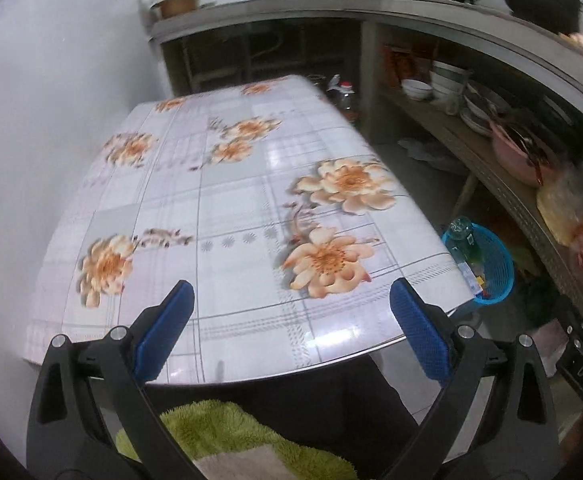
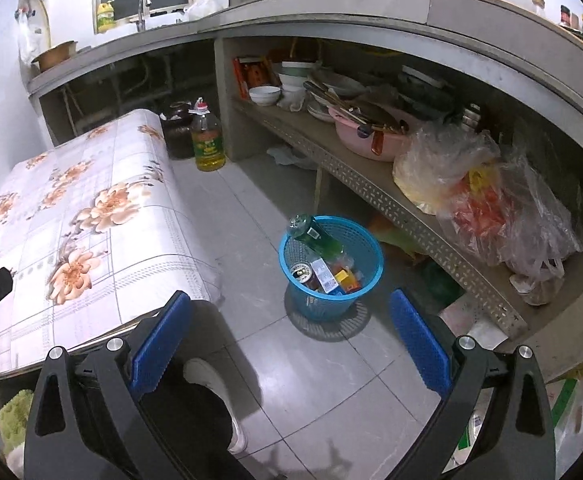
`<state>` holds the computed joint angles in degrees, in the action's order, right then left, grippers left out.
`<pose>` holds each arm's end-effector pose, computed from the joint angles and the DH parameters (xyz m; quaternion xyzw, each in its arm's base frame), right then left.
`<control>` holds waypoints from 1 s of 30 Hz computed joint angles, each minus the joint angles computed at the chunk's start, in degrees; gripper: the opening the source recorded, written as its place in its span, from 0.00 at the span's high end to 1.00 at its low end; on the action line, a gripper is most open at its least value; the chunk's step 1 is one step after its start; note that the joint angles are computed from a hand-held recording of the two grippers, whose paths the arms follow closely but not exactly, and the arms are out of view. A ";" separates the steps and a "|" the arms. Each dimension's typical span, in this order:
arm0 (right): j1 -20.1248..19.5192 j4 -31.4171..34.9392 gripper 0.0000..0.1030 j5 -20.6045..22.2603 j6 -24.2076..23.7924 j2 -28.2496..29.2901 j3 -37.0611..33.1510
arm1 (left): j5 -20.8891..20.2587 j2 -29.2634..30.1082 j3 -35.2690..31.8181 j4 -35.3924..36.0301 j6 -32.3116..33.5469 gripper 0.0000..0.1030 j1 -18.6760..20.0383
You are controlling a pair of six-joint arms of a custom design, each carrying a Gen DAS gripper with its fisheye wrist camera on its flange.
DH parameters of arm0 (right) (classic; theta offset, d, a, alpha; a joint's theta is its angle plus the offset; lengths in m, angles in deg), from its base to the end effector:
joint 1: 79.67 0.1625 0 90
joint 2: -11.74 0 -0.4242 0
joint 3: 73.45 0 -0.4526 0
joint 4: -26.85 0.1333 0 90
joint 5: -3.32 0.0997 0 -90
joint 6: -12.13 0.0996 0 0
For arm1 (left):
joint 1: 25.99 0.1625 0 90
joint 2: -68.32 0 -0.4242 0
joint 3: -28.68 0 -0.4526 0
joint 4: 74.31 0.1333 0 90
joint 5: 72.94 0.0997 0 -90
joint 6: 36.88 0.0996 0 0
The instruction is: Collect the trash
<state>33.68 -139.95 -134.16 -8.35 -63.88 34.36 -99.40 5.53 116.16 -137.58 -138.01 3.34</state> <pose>0.2954 -0.5332 0.3544 0.1743 -0.8427 0.3566 0.3636 -0.4426 -0.5039 0.2451 -0.0506 0.7977 -0.4101 0.4392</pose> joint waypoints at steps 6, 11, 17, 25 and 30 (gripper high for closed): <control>-0.33 0.23 0.06 -0.53 0.37 0.29 -0.48 | -0.98 0.08 -0.39 0.43 -1.92 0.08 0.40; -0.34 0.19 0.06 -0.64 0.28 0.39 -0.58 | -0.78 0.53 -0.71 0.57 -1.99 0.08 0.38; -0.52 -0.01 0.06 -1.03 -0.15 0.40 -0.66 | -1.04 0.89 -0.75 -0.81 -0.09 0.08 0.51; -0.75 0.43 0.06 -1.30 -0.01 0.42 -0.80 | -2.21 1.08 -0.47 -3.57 2.77 0.08 0.91; -0.86 0.90 0.06 -1.78 0.47 0.49 -1.00 | -2.37 0.98 -0.05 -4.94 3.87 0.08 1.04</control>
